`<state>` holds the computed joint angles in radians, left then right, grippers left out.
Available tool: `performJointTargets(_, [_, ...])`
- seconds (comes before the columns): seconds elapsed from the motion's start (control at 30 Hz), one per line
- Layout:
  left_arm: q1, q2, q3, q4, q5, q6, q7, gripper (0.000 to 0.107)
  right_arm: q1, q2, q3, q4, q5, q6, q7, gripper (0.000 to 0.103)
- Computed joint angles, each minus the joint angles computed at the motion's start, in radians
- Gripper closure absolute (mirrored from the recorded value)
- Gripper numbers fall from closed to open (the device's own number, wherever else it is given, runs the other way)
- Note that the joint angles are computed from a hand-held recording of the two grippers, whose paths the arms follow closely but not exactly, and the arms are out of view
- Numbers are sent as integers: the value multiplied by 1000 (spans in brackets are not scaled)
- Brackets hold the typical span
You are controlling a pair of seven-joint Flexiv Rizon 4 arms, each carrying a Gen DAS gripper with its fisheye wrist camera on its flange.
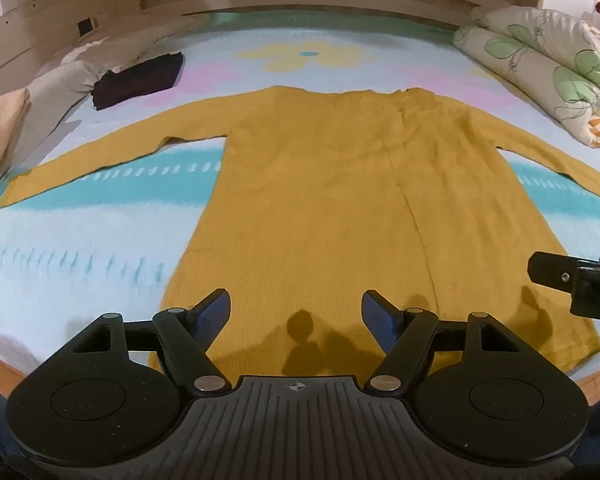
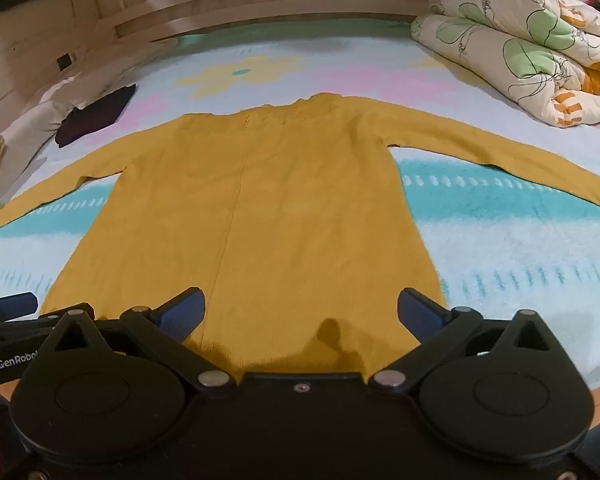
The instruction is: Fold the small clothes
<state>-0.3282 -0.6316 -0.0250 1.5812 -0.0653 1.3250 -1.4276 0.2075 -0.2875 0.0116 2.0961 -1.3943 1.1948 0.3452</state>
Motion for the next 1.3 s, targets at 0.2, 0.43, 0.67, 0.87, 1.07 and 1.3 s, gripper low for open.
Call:
performJointTargets(0.2, [-5, -1, 8, -5, 5, -15, -14, 36, 2, -7, -3, -10, -7, 1, 9, 1])
performJointTargets(0.43, [-3, -2, 8, -12, 9, -34, -20, 36, 5, -8, 0, -8, -8, -3, 11, 1])
performJointTargets(0.67, [-2, -1, 7, -15, 13, -47, -25, 36, 1, -13, -6, -8, -44, 0, 45, 1])
performJointTargets(0.87, [-2, -3, 6, -19, 15, -55, -29, 36, -4, -15, -7, -13, -66, 9, 66, 1])
performJointTargets(1.07, [-3, -7, 6, -27, 17, -66, -32, 36, -33, -23, -4, -30, -186, 23, 166, 1])
performJointTargets(1.3, [-1, -7, 2, -24, 16, -66, -33, 36, -17, -20, 6, -21, -83, -1, 76, 1])
